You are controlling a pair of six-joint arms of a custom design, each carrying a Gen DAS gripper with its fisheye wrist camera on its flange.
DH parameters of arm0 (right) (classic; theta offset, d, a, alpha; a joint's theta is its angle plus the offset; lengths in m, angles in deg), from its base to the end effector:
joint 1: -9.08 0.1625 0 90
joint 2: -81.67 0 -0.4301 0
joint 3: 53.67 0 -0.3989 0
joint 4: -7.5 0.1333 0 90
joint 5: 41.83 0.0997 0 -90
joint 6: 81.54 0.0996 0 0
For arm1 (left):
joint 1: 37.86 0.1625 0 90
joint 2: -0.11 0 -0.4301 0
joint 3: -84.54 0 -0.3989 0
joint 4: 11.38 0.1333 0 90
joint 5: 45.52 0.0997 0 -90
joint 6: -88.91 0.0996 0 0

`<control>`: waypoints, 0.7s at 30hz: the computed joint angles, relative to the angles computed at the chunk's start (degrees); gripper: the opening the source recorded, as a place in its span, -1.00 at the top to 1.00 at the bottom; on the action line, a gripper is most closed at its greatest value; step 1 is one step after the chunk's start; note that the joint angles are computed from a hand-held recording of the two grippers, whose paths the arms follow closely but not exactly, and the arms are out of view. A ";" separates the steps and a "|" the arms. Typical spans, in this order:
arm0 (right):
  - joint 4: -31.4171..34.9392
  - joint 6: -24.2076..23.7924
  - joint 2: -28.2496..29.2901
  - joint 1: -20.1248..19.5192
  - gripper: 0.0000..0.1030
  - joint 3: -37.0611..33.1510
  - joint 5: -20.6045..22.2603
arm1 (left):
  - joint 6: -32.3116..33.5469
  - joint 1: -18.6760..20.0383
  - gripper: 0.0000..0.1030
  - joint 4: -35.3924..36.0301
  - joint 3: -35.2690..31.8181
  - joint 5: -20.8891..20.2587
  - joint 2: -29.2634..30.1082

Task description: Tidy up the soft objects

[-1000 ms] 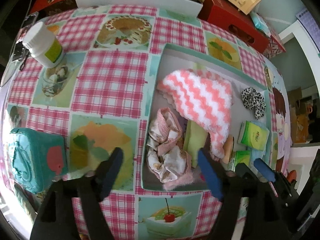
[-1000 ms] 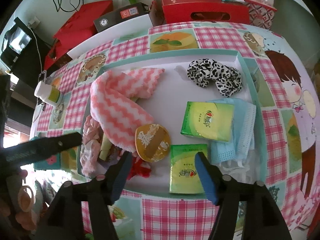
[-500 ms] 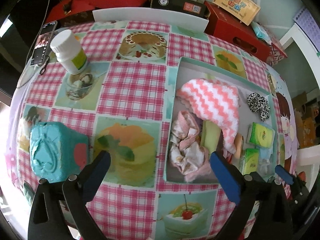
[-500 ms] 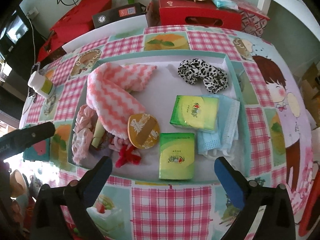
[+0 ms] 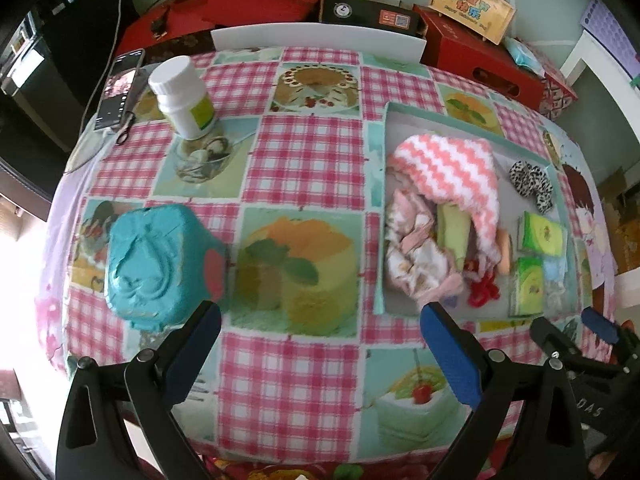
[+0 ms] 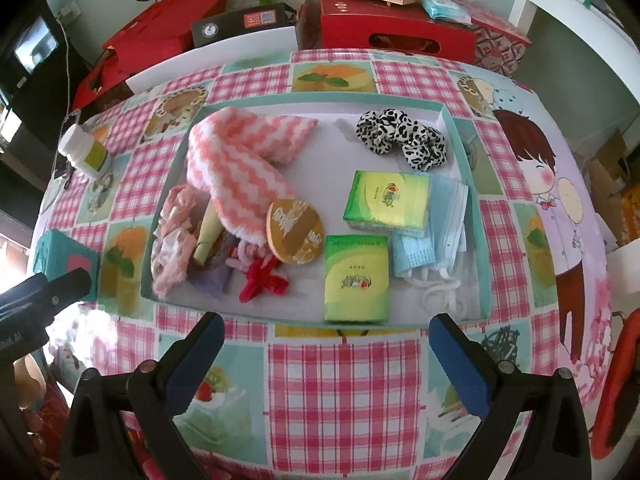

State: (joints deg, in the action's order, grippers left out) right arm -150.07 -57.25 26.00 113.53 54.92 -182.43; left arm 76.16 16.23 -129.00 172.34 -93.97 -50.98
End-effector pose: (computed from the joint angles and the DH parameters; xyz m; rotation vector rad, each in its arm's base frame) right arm 0.2032 -0.5626 0.1635 -0.3379 -2.2892 0.6422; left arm -0.2354 -0.6649 0.1694 0.5552 2.3474 -0.2022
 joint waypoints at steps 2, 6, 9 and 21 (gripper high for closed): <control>0.53 0.37 0.05 0.34 -1.00 0.11 0.00 | 0.34 -0.03 -0.93 -0.31 1.25 0.69 -0.96; 2.22 1.18 0.34 1.21 -1.00 -0.15 -0.17 | 0.99 -0.16 -0.93 -1.32 3.48 1.73 -2.60; 3.49 2.09 0.55 1.90 -1.00 -0.38 -0.58 | 1.01 -0.18 -0.94 -1.68 4.72 1.84 -3.79; 5.62 4.84 0.23 4.58 -1.00 -0.29 -2.41 | 2.84 -0.88 -0.93 -4.43 7.37 3.03 -6.61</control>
